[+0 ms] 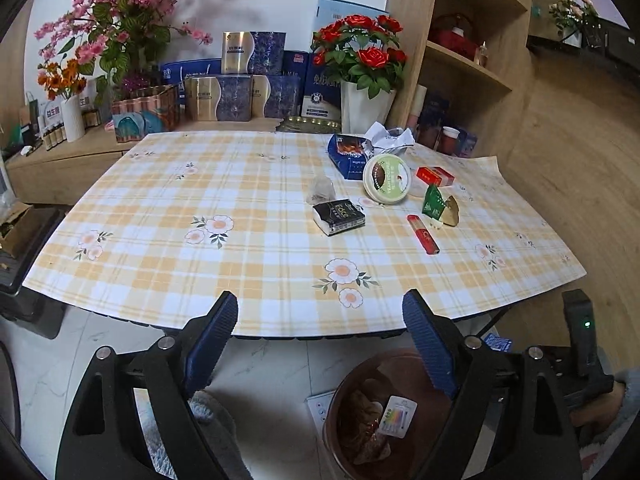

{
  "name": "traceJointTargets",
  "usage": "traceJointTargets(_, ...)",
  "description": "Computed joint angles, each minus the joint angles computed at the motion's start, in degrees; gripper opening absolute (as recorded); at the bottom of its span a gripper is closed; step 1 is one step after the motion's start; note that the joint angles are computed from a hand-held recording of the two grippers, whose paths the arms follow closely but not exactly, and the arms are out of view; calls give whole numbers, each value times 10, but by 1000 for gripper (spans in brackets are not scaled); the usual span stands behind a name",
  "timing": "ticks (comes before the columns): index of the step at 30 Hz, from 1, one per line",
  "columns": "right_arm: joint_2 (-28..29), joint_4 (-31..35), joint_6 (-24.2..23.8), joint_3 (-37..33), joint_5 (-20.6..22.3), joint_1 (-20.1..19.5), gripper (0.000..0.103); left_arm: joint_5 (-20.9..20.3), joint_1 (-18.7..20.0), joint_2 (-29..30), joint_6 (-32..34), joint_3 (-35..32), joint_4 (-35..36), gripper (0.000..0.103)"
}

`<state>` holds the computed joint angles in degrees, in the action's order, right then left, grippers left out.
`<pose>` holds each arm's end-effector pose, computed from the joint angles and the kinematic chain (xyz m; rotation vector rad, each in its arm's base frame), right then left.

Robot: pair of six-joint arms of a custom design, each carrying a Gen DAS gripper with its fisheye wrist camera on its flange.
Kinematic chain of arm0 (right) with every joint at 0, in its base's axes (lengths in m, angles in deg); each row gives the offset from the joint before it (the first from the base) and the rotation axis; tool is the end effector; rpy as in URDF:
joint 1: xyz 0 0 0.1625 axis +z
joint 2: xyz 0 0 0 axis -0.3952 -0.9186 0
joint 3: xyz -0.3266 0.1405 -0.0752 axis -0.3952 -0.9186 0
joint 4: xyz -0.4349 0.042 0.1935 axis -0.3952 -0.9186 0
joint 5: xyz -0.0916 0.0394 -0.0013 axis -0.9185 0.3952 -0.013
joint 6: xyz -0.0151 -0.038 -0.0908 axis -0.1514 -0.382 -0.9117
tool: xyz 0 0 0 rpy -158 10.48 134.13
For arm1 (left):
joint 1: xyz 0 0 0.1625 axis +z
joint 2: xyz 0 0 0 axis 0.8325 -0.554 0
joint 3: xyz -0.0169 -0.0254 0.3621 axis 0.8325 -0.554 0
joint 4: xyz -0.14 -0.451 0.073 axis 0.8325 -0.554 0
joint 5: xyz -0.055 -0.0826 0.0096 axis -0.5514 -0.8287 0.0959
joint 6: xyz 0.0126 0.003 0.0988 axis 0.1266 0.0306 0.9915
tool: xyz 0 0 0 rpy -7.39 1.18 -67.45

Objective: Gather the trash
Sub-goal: 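Lower the blue box over the brown bin and open the right tool, then grasp the black 'Face' tissue pack with the left tool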

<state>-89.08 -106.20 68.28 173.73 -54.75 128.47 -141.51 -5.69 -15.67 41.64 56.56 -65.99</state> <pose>0.1941 -0.3992 0.0758 0.1530 -2.6116 0.5848 -0.1397 -0.4673 0.2572 0.8459 2.4506 -0.8892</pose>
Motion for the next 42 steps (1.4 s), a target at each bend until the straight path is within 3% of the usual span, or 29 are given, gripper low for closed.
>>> traceJointTargets(4, 11, 37, 18, -9, 6, -6, 85, 7, 0, -9, 6, 6, 4, 85)
traceJointTargets(6, 12, 57, 26, -11, 12, -9, 86, 0, 4, -11, 2, 6, 10, 91)
traceJointTargets(8, 12, 73, 33, -12, 21, -12, 96, -5, 7, -12, -3, 3, 19, 92)
traceJointTargets(17, -8, 31, 17, -14, 1, 11, 97, 9, 7, -9, -8, 3, 14, 96)
traceJointTargets(22, -21, -9, -2, -31, -46, 33, 97, 34, 5, 13, -17, -11, 23, 97)
traceJointTargets(25, -24, -33, -27, -43, -76, 43, 97, 20, 11, 34, -26, -31, 34, 97)
traceJointTargets(30, -14, -84, -78, -67, -114, 49, 97, 0, 20, 89, -10, -76, 45, 97)
traceJointTargets(33, -12, -107, -91, -74, -119, 45, 97, -40, 40, 145, -26, -132, 93, 91)
traceJointTargets(39, -3, -126, -122, -88, -108, 28, 97, -69, 67, 255, -70, -224, 118, 88)
traceJointTargets(42, 3, -132, -130, -91, -104, 18, 97, -125, 92, 322, -112, -292, 152, 88)
